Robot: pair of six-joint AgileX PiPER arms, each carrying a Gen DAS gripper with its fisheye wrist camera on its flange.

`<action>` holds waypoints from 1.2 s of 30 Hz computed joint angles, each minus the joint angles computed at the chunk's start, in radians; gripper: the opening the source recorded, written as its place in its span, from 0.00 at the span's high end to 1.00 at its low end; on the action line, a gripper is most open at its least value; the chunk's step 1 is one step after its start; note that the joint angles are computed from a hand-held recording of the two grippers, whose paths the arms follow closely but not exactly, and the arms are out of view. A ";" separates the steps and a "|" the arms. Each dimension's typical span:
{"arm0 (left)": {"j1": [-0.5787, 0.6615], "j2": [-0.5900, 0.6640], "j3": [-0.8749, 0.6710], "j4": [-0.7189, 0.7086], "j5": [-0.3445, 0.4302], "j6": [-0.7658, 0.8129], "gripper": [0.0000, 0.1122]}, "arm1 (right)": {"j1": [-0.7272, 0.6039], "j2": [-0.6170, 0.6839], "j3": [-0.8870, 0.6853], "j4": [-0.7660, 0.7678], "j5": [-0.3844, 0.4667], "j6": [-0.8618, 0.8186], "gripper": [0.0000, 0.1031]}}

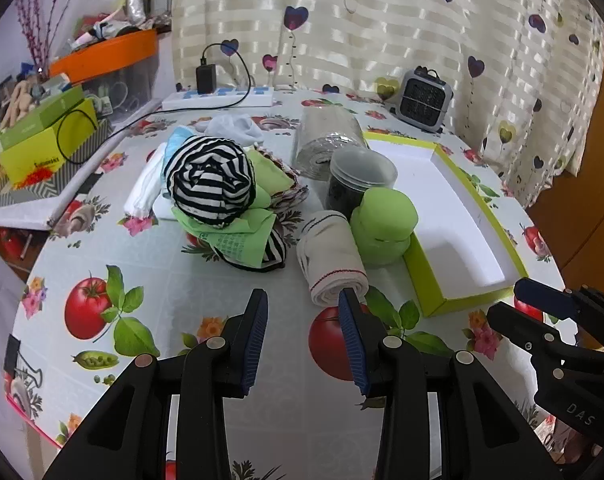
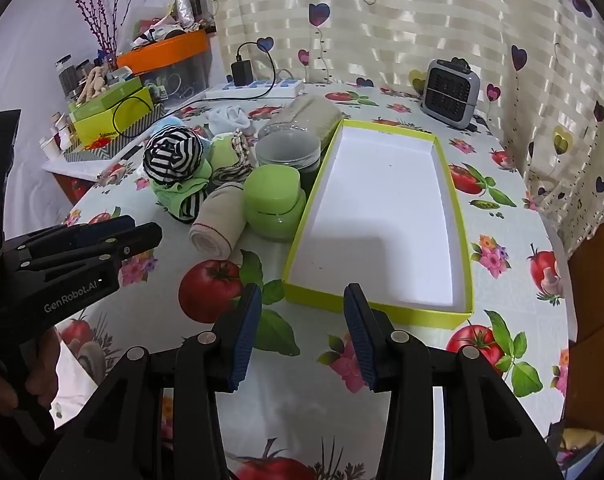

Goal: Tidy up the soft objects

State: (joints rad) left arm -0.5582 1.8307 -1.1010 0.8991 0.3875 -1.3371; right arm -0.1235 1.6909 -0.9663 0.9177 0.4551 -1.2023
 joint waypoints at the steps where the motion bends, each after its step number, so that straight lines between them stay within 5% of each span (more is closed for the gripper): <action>1: 0.003 -0.003 0.005 0.005 -0.007 -0.009 0.68 | -0.001 0.000 0.000 0.002 0.000 -0.002 0.57; 36: 0.008 -0.019 0.044 -0.029 -0.069 0.011 0.68 | -0.002 -0.002 0.005 0.015 0.000 -0.012 0.57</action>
